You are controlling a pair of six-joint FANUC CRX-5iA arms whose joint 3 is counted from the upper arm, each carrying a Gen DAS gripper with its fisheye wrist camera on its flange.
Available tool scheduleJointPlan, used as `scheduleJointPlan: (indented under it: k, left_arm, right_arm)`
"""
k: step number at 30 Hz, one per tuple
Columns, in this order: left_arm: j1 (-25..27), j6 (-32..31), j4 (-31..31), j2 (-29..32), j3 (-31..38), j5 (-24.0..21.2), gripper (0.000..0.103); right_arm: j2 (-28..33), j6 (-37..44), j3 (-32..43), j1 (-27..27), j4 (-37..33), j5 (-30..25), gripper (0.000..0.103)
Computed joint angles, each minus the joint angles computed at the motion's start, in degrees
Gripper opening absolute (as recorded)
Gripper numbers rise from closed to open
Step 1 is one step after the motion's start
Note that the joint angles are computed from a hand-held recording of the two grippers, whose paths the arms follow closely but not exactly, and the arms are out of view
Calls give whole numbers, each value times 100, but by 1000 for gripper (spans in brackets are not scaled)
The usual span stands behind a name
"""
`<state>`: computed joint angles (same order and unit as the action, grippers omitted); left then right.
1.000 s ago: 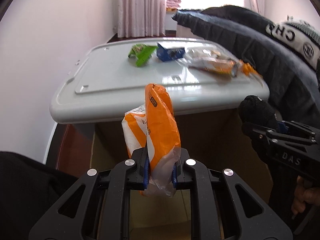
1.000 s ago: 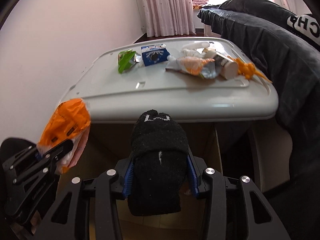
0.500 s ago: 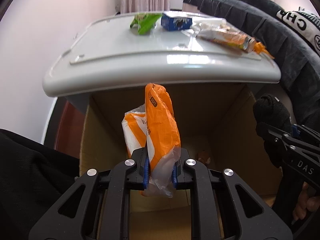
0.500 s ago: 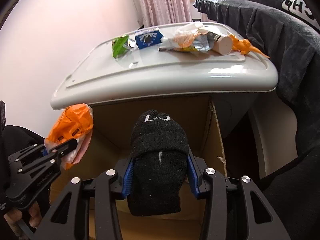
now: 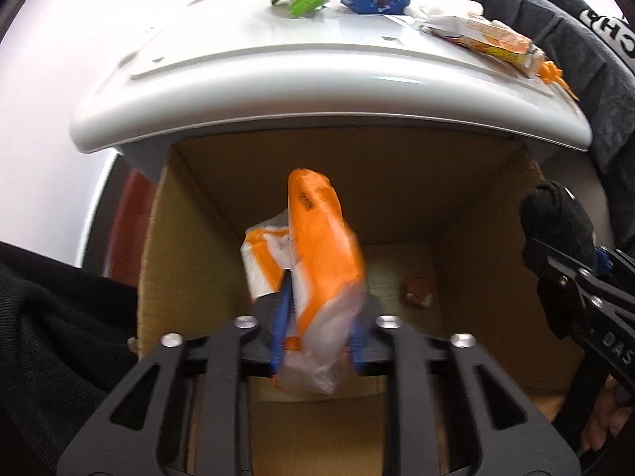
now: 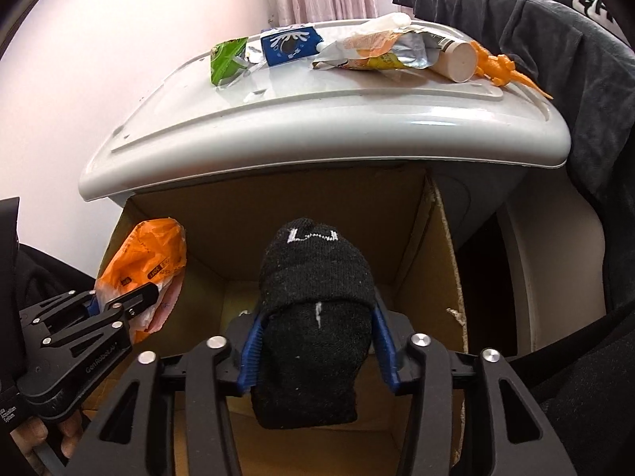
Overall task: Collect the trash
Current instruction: 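Lower both held items into the cardboard box and open both tools, then reach the right tool to the Cici juice pouch and close on it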
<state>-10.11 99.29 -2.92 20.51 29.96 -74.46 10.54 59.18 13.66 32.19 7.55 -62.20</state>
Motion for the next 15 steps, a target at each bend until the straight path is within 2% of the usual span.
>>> scheduleJointPlan:
  k: [1,2,3,15]
  left_arm:
    - [-21,53,-70,10,39,-24,54]
    - [-42,122,-160,-24,20,11,70]
    - [-53,163,-203,-66,-17,79,73]
    - [-17,205,-155,-104,-50,83,73]
  right_arm:
    - [-56,-108,-95,28,125,92,66]
    - [-123,-240,-203,49,263,229,75]
    - [-159,-287,-250,47,302,290,76]
    - [-196,-485,-266,-73,217,299,76]
